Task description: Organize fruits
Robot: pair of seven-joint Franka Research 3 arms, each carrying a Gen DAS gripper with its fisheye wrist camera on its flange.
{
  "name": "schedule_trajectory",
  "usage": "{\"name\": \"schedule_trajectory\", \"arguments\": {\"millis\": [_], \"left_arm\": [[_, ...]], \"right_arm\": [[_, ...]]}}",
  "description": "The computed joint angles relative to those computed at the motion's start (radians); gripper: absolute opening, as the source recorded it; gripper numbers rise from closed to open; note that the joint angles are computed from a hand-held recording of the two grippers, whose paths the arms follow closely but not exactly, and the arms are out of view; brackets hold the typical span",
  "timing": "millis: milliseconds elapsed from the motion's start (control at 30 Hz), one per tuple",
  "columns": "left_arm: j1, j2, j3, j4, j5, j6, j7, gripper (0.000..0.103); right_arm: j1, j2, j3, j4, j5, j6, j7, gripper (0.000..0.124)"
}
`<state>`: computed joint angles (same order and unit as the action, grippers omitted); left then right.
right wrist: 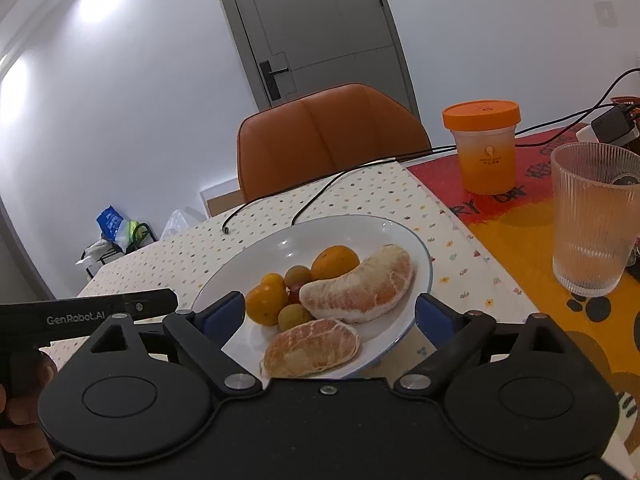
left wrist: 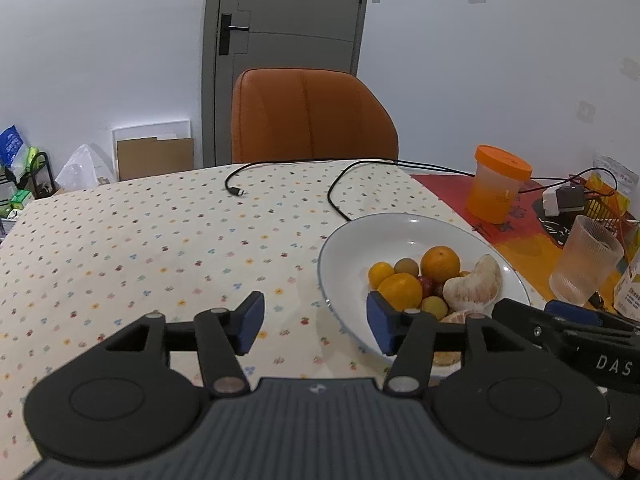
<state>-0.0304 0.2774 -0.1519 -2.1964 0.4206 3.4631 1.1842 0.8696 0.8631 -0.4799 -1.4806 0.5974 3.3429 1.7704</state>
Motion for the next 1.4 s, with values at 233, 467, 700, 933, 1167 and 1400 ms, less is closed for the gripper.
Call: {"name": "schedule_trajectory", "arguments": {"millis": [233,467,700,933,1167,1400], "left_arm": [[-0.007,-0.044,0.023,-0.060,-0.022,0.020,0.010,0.068],[-0.033,-0.100,0.054,-0.137,-0.082,0.045,0.067,0.078],[0.021,-0.155,0.025,-0.194,-0.015,0.061,0.014,0.084],[-0.002,-0.223,0.042,-0.279,-0.102,0.087,0.072,0.093],[0.003,-0.297,0.036,-0.361,-0.160,0.094,0.103,0.095],[0.015,-0.368,0.009,-0.438,-0.252,0.116,0.162,0.096]], "right_arm": [[0.049,-0.021,-0.033,-0.043,0.008,-0.004,0.002,0.094],[0.088,-0.050,-0.049,-0.085,0.015,0.000,-0.005,0.096],[0.121,-0.093,-0.046,-0.140,0.028,0.018,-0.040,0.099],[0.134,-0.150,-0.012,-0.193,0.078,0.056,-0.134,0.103],[0.117,-0.212,0.057,-0.247,0.135,0.087,-0.232,0.103],[0.074,-0.281,0.150,-0.310,0.167,0.131,-0.330,0.103]]}}
